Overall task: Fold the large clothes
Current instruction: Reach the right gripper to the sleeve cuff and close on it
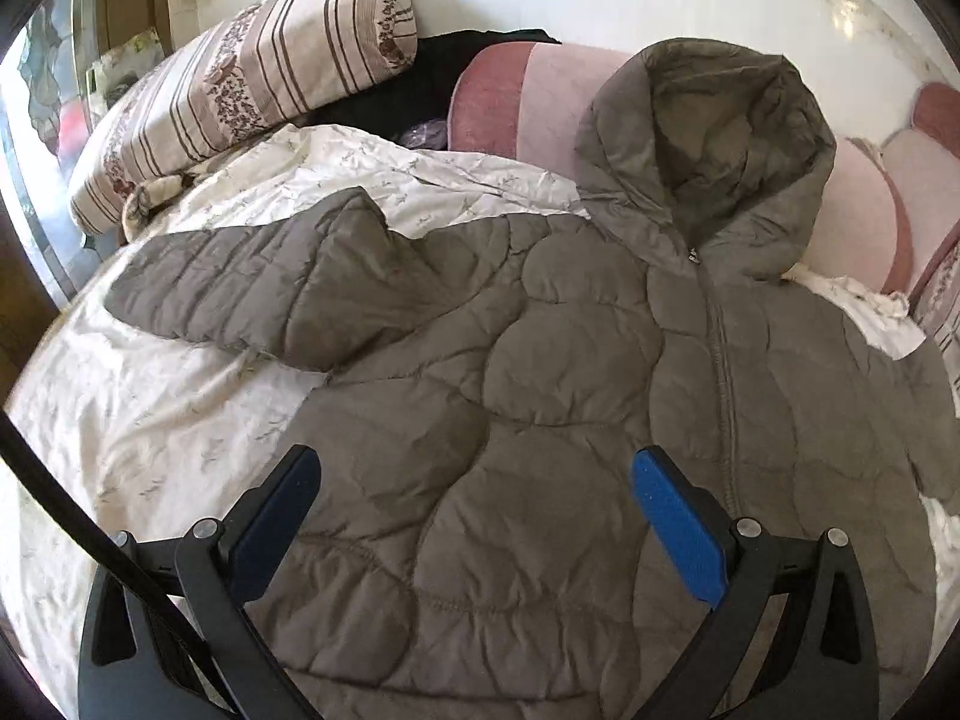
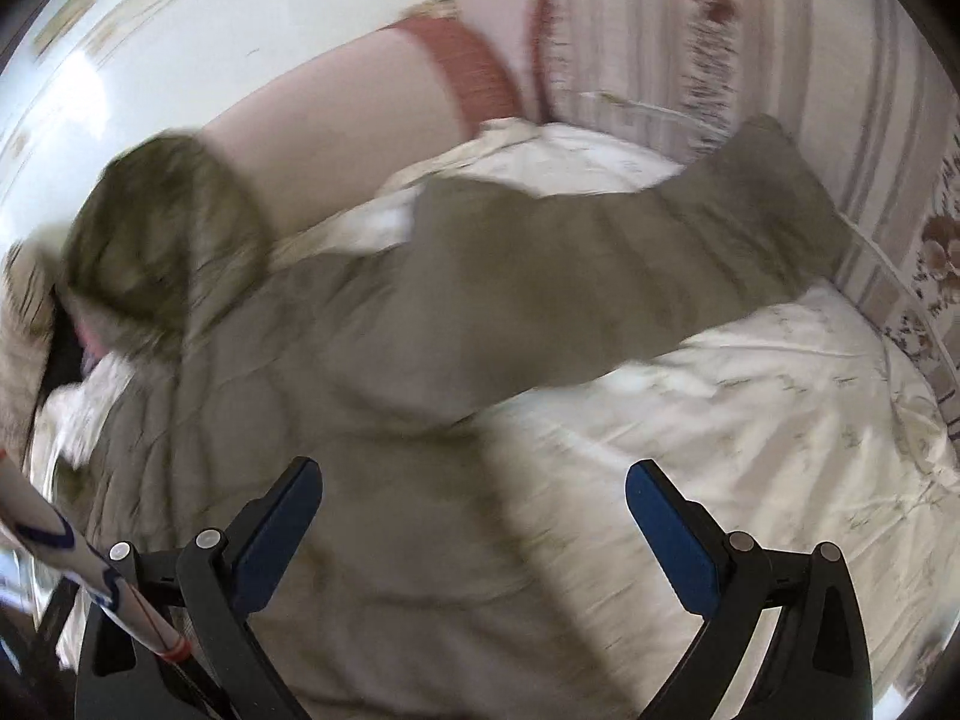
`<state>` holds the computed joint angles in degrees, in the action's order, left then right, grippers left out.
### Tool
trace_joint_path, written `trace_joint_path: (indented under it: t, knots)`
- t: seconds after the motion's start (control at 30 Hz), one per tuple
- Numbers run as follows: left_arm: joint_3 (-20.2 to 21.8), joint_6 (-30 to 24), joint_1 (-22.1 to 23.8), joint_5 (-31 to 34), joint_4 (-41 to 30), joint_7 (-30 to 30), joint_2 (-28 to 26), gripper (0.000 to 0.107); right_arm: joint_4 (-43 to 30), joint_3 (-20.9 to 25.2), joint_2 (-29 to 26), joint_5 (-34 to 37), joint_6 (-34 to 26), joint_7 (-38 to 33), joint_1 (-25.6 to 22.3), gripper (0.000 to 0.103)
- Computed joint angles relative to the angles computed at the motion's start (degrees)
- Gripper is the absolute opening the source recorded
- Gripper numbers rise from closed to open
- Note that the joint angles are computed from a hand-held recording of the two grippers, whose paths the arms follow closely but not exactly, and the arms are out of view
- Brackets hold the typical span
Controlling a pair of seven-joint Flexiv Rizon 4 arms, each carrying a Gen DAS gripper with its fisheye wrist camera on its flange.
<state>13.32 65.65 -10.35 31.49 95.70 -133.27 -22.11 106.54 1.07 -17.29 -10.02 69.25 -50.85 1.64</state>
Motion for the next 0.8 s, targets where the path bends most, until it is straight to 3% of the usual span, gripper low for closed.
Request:
trace_joint_path:
  t: [0.23,0.3,0.33,0.37,0.5,0.63,0.8]
  knots:
    - [-1.1,2.1,1.0,-3.1,-0.2,3.3,-2.1,0.103,1.6,-7.0,-2.0,-3.1,5.2,9.1,-3.5,0.100]
    - [-1.5,2.7,1.4,-4.7,0.3,5.1,-2.4,0.103,2.3,-9.6,-2.5,-5.9,6.4,11.5,-3.6,0.089]
    - [-1.8,2.9,1.5,-5.5,0.5,6.1,-2.4,0.103,2.0,-9.8,-2.8,-6.5,5.8,11.5,-4.3,0.075]
    - [-1.9,3.1,1.5,-6.3,0.7,6.8,-2.5,0.103,1.8,-10.0,-3.4,-6.8,6.4,11.5,-5.2,0.068]
    - [-1.5,4.0,1.0,-7.9,1.2,8.8,-2.8,0.103,2.7,-14.7,-4.6,-11.2,10.7,15.5,-5.2,0.067]
    - [-1.1,4.4,0.5,-8.8,1.5,10.3,-3.2,0.103,0.7,-13.7,-7.0,-9.2,13.5,14.5,-8.2,0.067]
    - [-0.5,5.3,-0.1,-9.6,1.6,11.2,-3.6,0.103,-2.2,-14.1,-9.8,-8.0,13.5,13.7,-8.7,0.067]
